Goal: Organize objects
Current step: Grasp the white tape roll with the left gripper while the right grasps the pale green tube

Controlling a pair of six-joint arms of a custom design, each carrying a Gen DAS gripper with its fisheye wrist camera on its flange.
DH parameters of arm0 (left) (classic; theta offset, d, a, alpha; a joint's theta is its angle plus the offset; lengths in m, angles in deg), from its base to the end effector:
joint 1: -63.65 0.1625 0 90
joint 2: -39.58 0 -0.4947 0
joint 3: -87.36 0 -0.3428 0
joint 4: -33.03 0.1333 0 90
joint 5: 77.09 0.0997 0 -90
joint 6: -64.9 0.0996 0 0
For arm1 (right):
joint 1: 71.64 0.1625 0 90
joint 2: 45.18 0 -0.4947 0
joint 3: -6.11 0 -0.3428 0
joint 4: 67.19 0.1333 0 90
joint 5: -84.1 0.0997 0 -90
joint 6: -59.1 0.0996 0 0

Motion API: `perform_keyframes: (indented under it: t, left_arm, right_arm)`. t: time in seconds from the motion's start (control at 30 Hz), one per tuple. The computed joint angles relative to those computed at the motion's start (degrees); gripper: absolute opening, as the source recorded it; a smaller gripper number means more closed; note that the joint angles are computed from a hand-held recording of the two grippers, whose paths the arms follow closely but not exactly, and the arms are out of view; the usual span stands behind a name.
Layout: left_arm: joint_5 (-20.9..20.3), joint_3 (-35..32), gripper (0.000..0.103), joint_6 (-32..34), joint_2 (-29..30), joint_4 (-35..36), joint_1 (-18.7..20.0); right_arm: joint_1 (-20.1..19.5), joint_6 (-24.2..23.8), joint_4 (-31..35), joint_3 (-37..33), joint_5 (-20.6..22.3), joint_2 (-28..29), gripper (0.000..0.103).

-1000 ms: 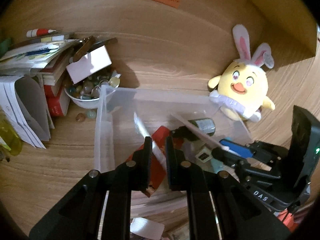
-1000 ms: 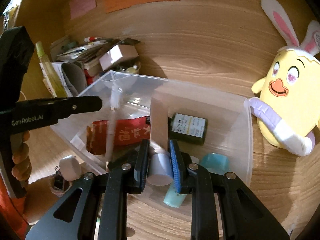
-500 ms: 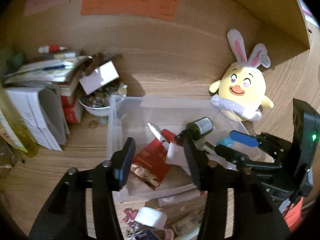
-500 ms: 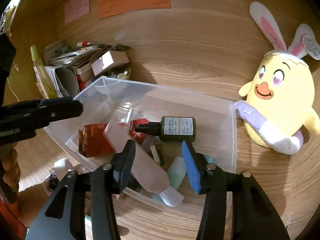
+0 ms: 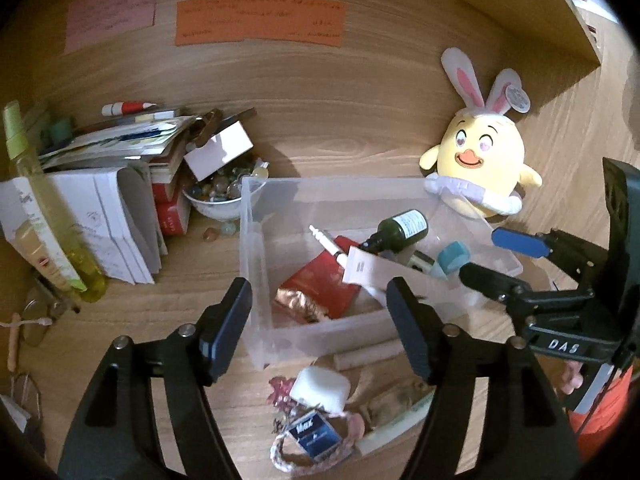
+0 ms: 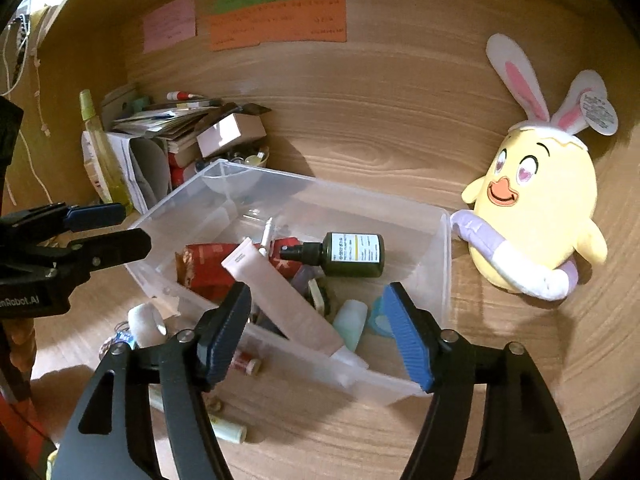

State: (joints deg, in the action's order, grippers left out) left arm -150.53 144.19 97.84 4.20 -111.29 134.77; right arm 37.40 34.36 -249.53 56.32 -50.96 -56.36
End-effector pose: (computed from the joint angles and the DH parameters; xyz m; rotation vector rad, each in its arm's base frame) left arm -0.1246 -0.8641 0.2975 1.0735 2.4745 -0.7409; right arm 0.3424 -0.7996 0.0805 0.3817 -2.1372 1.0217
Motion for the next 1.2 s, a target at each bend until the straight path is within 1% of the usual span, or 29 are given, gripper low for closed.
perform_keyframes:
  t: [0.13, 0.27, 0.33, 0.43, 0.57, 0.7, 0.77, 0.9, 0.93, 0.97, 1.0, 1.03, 1.07, 1.1, 1.2]
  left_arm:
    - [0.72, 2.88, 0.074, 1.00, -1.42, -1.62, 0.12]
    - [1.56, 5.38, 0.078, 1.83, -2.61, -2.47, 0.44]
    - [2.23, 6.36, 0.078, 2.02, -2.99, -2.49, 0.69]
    - [2.92, 7.30, 0.078, 1.80, -3.39, -1.77, 1.17]
    - [3.66, 8.20, 0.078, 1.37, -3.81, -0.47, 1.95]
    - [4.44, 8.01, 0.078, 0.74, -3.58, 2.14, 2.64]
    - [4.69, 7.52, 0.078, 0.61, -3.16, 2.94, 2.79]
    - [3.90, 6.16, 0.078, 0.43, -2.34, 4.52, 2.86]
    - [3.56, 5.93, 0.078, 0.59, -2.17, 4.47, 2.83]
    - [3.24, 5.85, 0.073, 0.83, -2.08, 4.18, 2.80]
    - [3.02, 5.82, 0.066, 1.35, -1.97, 3.83, 2.75]
    - [2.81, 5.75, 0.064, 2.00, -1.82, 3.61, 2.68]
    - [2.33, 5.39, 0.059, 2.32, -1.64, 4.07, 2.71]
    - [1.87, 4.90, 0.057, 2.37, -1.42, 4.83, 2.77]
    - [1.17, 3.45, 0.051, 2.07, -0.68, 7.02, 2.94]
  right_arm:
    - [0.37, 0.90, -1.70, 3.38, -0.21, -1.16, 0.070]
    - [0.59, 1.66, -3.79, 7.28, -0.23, -2.53, 0.071]
    - [0.67, 2.35, -4.47, 9.08, -0.25, -3.17, 0.074]
    - [0.75, 3.61, -4.98, 11.64, -0.01, -4.13, 0.074]
    - [0.82, 5.24, -4.80, 14.97, 1.47, -5.07, 0.075]
    - [0.53, 6.93, -1.89, 16.24, 3.24, -5.10, 0.076]
    - [0.26, 7.45, 0.85, 15.49, 3.75, -4.54, 0.076]
    - [-0.26, 7.33, 5.69, 12.86, 5.08, -3.01, 0.076]
    - [-0.38, 7.20, 5.99, 12.75, 5.65, -2.86, 0.076]
    - [-0.48, 7.33, 6.78, 12.46, 6.37, -2.73, 0.076]
    - [-0.59, 7.43, 7.52, 12.16, 7.09, -2.61, 0.073]
    - [-0.59, 7.19, 7.64, 12.10, 7.41, -2.54, 0.068]
    - [-0.63, 6.80, 8.49, 11.75, 7.71, -2.44, 0.066]
    - [-0.63, 6.43, 9.15, 11.37, 7.76, -2.29, 0.063]
    - [-0.66, 5.52, 10.46, 10.79, 7.65, -2.01, 0.059]
